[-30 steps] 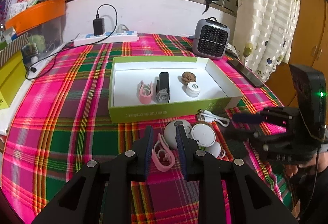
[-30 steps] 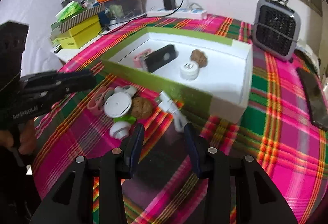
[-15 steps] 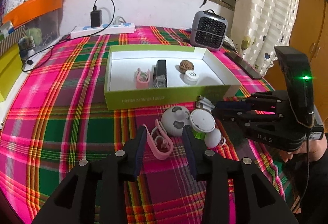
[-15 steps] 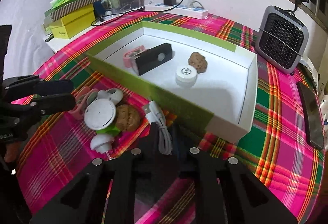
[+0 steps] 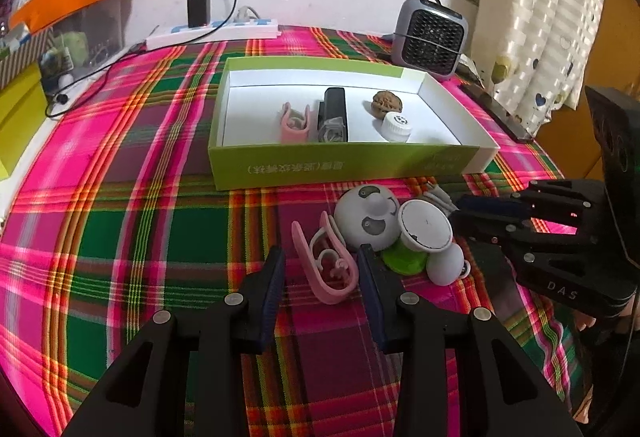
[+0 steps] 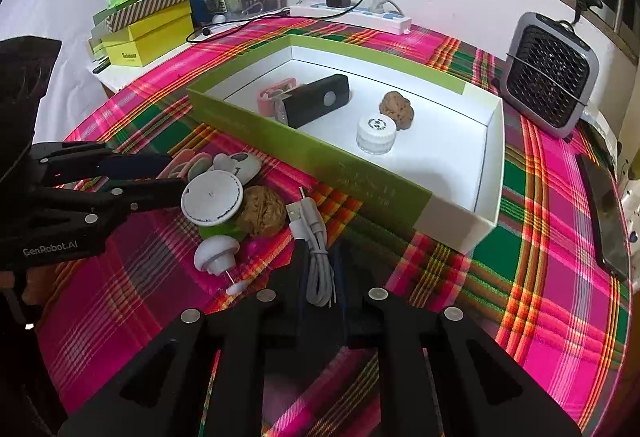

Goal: Organize objects
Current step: 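Grasp the white USB cable with the right tool while the left tool grasps the pink plastic hook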

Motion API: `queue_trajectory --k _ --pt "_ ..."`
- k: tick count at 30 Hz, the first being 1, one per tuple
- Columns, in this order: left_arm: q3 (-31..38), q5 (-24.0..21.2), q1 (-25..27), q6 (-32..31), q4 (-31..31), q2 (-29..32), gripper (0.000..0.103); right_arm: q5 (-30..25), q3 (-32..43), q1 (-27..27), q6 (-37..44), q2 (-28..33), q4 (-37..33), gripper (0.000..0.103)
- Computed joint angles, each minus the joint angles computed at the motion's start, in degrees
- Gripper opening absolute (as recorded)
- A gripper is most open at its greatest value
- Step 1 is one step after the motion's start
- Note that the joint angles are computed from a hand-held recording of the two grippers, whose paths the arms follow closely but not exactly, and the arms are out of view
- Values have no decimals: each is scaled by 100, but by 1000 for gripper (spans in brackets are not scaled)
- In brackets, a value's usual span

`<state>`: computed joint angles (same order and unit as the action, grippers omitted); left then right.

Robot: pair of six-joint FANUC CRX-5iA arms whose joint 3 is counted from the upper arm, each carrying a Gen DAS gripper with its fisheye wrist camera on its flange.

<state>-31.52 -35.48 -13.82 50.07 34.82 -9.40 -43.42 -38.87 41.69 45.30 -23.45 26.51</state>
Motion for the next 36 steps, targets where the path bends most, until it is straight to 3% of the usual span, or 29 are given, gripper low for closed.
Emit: queue_trajectory --k 5,15,36 --pt "53 1 -13 65 -50 39 22 68 26 -3 43 96 66 15" --pt "31 15 -4 12 -18 15 22 63 -44 78 18 18 118 11" --pt "-358 262 -3 -548 574 -444 21 -39 -597 461 -1404 -689 1042 10"
